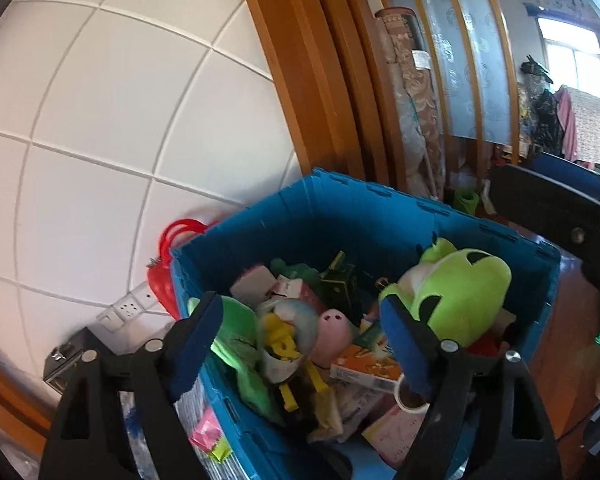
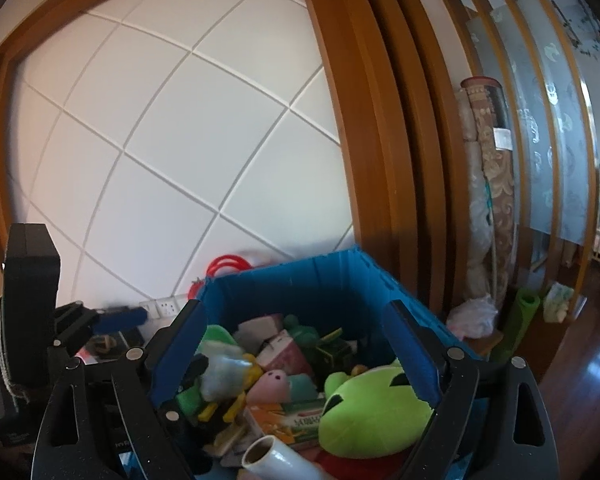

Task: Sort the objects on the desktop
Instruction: 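Carry both rolls over the blue bin and open both tools to drop them, then move both tools back to the bed toward the wipes pack and white tube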

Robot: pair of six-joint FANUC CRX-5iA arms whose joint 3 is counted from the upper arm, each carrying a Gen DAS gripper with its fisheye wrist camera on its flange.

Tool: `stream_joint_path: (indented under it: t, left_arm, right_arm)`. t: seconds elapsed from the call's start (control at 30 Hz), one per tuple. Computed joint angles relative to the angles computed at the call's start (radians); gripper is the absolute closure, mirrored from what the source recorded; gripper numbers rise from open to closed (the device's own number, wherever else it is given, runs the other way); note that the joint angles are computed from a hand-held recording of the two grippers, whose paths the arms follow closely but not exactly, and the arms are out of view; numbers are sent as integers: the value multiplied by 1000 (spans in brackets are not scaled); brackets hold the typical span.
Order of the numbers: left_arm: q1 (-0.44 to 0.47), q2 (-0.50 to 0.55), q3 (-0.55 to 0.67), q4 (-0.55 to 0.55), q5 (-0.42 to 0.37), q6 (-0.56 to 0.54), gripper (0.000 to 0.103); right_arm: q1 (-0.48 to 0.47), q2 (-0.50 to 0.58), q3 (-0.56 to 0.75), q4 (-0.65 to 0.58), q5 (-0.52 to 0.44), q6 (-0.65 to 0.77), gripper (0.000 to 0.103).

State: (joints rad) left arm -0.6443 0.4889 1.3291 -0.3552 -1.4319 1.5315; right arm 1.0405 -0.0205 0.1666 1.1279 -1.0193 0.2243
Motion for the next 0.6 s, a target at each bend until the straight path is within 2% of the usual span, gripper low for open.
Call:
stream_joint_path:
  t: [0.13, 0.3, 0.53, 0.6]
  left_arm:
    - [-14, -22, -34, -41, 23, 31, 22]
    - [-46, -97, -158, -130, 83, 88, 21]
    - [-96, -219, -332, -313, 149, 285, 21]
    - [-112, -251, -375, -373, 157, 343, 15]
  right_arm:
    - [5, -10, -13, 11, -1, -9, 12]
    - [27, -10, -30, 35, -17, -11, 7]
    - [56, 13, -31, 30, -32, -3, 2]
    - [60, 12, -39, 25, -19, -9, 2]
